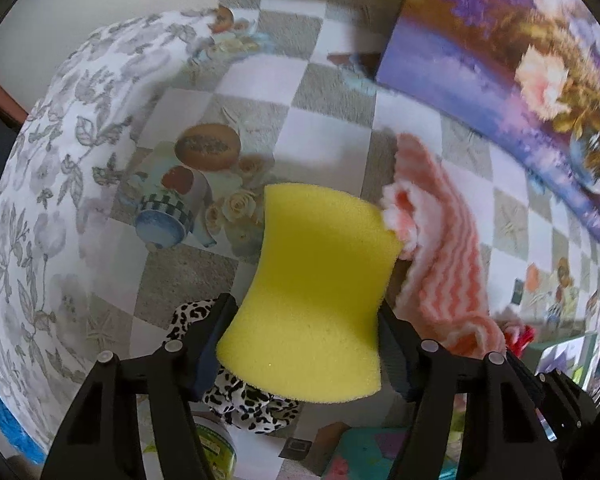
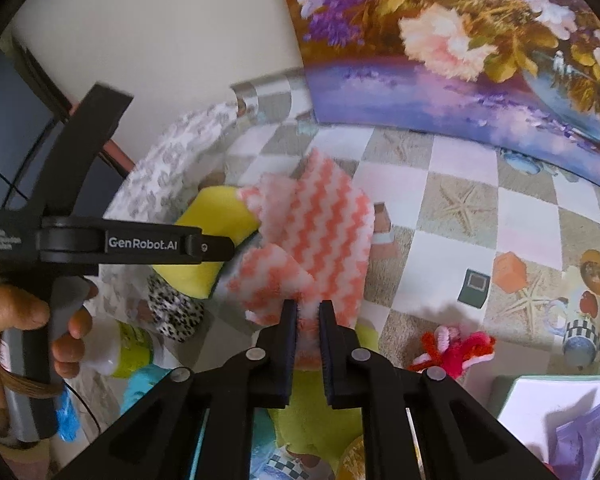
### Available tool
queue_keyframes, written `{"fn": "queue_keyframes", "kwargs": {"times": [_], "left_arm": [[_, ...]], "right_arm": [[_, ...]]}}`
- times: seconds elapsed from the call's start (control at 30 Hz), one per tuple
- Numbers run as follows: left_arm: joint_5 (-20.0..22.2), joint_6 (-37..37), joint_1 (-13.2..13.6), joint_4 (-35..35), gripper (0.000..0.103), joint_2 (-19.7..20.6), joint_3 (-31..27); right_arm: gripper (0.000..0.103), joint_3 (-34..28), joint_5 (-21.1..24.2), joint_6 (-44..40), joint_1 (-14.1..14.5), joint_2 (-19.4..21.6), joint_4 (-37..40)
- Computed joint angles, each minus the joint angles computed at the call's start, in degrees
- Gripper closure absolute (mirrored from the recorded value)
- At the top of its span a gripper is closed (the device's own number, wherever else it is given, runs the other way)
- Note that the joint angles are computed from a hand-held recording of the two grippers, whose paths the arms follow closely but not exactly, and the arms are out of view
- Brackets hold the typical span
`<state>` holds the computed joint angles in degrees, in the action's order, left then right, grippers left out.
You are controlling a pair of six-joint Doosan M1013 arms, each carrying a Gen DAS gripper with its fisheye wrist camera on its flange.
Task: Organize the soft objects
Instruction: 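Carry the yellow sponge with the left tool while the right tool carries the zigzag cloth over the tray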
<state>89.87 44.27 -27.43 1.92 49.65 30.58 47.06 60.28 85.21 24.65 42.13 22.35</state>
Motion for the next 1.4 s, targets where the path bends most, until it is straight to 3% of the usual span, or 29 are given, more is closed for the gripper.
{"fn": "queue_keyframes", "kwargs": {"times": [0.17,0.5,0.8,0.97,1.13,1.4], "left_arm": [[-3.08,-3.13,-0.46,2.66,0.035,-2.42,1.83],[-4.62,-6.86,-3.21,8.22,0.035,-5.48,1.37],[-9.87,-9.04,-7.75,10.45,0.035,-8.94,2.94],[-13.59,-10.36,-10.58,10.32,0.035,-9.62,4.33],[-12.90,-9.25,-13.26,11.42,0.035,-7.19,0.18],[-14.48,-5.71,-15.71,7.79,0.035,-3.08,-3.83]], "right_arm": [[0.093,2.48,-3.29,-0.44,-1.05,-2.20,3.81],[0.093,9.31,-10.55,-2.05,-2.43,-9.21,8.06],[0.093,17.77,-18.05,-2.10,-4.76,-18.10,9.22],[0.093,22.02,-22.45,0.80,-6.38,-23.01,5.80],[0.093,25.45,-25.13,6.03,-8.10,-26.68,-0.42],[0.093,28.33,-23.90,16.80,-10.98,-28.83,-10.95]]}}
